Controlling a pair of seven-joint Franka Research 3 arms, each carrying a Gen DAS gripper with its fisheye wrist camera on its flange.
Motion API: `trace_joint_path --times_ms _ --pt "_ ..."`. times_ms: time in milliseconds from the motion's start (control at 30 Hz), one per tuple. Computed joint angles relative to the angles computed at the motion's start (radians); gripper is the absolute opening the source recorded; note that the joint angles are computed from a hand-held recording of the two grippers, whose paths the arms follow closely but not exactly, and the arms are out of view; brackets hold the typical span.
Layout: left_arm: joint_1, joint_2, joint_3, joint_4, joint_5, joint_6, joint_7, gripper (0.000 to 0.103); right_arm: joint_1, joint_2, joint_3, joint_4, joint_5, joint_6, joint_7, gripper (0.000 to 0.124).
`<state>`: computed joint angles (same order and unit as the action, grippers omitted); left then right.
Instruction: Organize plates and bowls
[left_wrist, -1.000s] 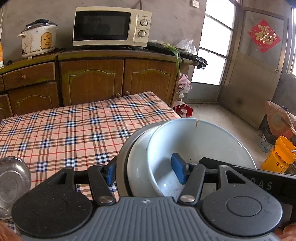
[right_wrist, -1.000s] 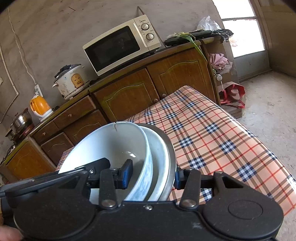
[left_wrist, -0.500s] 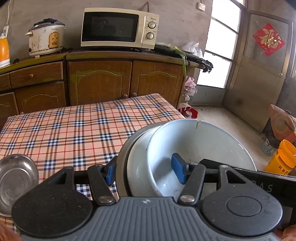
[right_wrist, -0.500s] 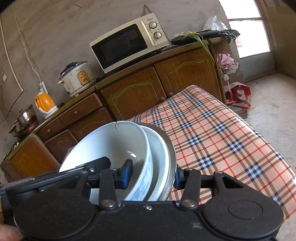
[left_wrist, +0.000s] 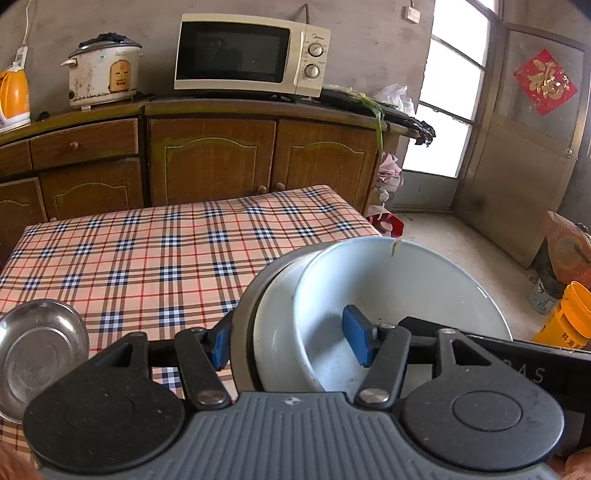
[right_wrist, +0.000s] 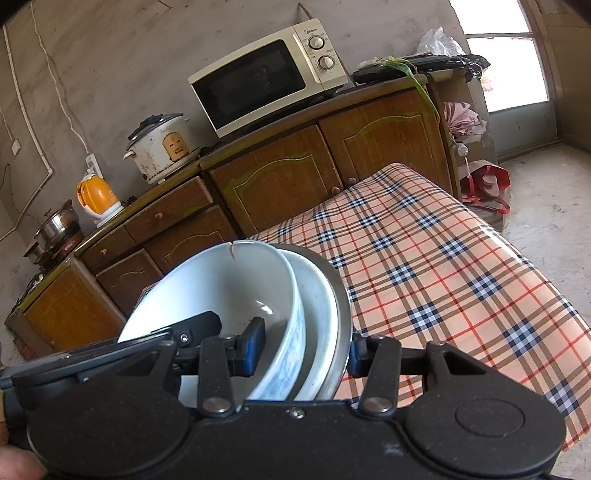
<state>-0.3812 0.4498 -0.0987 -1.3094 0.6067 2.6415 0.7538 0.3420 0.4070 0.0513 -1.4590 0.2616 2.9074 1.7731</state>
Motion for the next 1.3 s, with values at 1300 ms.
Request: trace_joint_path --times_ms 1300 --pt "0.011 -0.023 0.003 -0.041 0.021 0.001 -0.027 0.060 0.009 0.014 0.008 0.006 0.011 -0.003 -0.014 0.054"
